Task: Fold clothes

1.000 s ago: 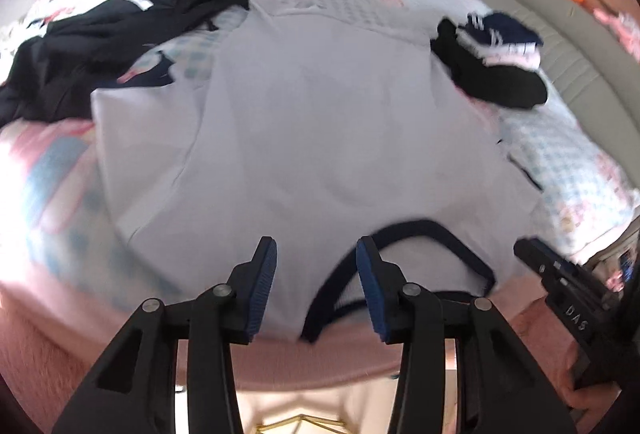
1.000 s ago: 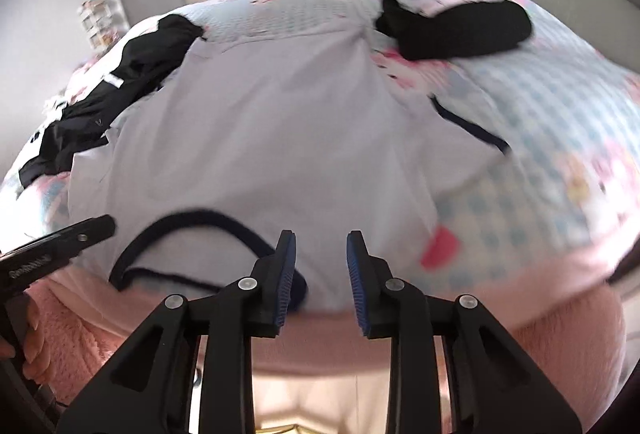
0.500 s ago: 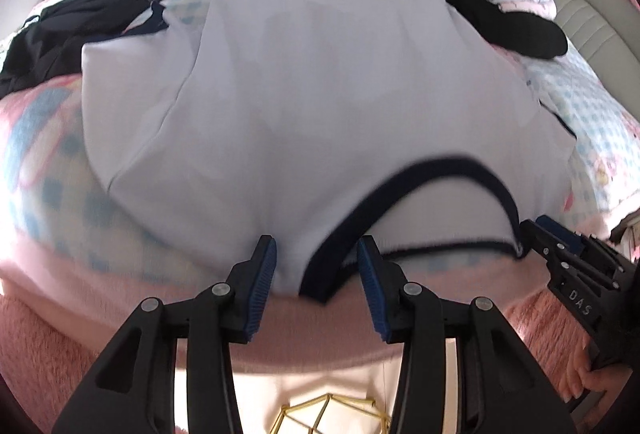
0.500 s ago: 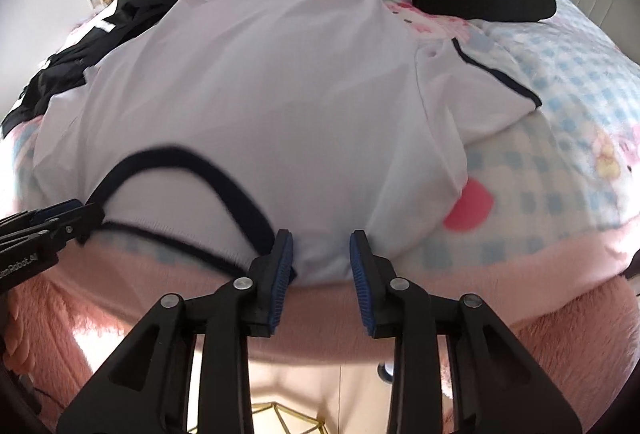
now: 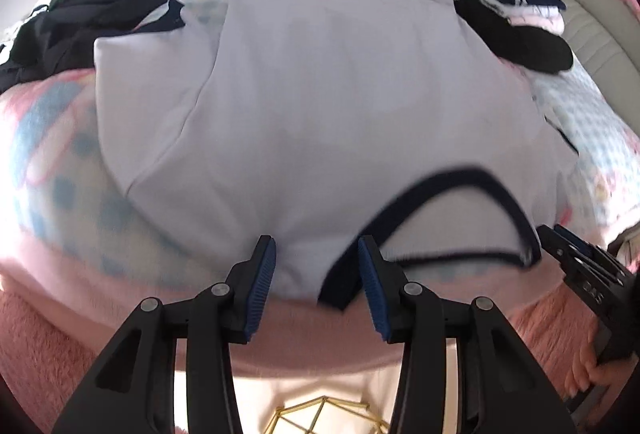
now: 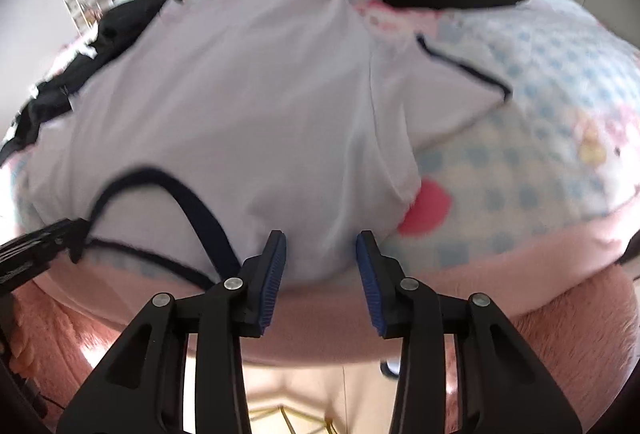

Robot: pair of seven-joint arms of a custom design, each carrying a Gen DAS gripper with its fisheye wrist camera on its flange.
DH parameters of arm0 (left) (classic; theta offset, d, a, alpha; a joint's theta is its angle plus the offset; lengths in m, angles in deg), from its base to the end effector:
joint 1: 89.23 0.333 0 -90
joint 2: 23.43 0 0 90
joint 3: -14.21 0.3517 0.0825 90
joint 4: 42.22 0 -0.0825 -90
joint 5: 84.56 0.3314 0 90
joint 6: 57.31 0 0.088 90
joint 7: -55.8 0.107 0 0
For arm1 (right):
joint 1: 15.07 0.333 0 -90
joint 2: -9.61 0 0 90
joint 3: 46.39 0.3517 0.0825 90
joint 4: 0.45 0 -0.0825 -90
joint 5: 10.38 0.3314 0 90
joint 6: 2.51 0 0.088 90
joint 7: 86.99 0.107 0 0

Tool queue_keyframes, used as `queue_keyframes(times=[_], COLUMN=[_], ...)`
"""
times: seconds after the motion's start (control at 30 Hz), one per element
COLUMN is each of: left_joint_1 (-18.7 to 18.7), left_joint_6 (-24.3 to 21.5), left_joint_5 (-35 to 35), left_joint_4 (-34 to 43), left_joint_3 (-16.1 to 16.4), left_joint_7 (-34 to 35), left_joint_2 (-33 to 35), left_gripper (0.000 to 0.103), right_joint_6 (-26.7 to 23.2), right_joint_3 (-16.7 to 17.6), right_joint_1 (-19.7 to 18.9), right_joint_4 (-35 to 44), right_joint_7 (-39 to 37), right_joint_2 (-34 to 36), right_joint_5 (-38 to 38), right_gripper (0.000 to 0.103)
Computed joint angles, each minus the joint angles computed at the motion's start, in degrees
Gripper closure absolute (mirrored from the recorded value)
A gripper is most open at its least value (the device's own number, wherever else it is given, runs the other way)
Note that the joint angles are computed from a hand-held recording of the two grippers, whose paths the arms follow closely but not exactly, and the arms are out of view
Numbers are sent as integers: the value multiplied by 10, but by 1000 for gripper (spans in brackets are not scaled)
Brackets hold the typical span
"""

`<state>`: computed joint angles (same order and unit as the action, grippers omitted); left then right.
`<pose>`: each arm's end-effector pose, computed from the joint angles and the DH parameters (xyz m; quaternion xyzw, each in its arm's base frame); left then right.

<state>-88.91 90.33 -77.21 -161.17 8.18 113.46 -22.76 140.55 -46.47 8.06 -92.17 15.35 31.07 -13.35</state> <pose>0.5405 -0.0560 0.5384 -0.8008 0.5461 -0.1972 0.1470 0.6183 0.2636 0.5266 -0.7540 0.6038 -0.1365 0.2195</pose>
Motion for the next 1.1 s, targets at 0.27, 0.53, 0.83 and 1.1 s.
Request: queue_keyframes(times=[0.27, 0.53, 0.83, 1.1], left_joint_1=[-8, -21, -51, -48], left_joint_6=[130, 126, -14, -31], left_joint_5=[-72, -141, -102, -110], left_joint_4=[-57, 140, 336, 334], left_joint_3=[7, -51, -78, -80], left_joint_7=[47, 146, 143, 149], left_joint_2=[-44, 110, 248, 249], left_gripper=[58, 62, 62, 61], right_joint_6=[59, 46, -80, -87], right_joint_3=[12, -9, 9, 24], right_joint_1=[-35, -68, -112, -127], right_joint_4=[-71, 17, 191, 234], right_joint_7=[-8, 16, -26, -76], right_joint_2=[-53, -9, 94, 133], right_joint_5=[88, 93, 152, 192], right_gripper=[61, 60, 60, 91])
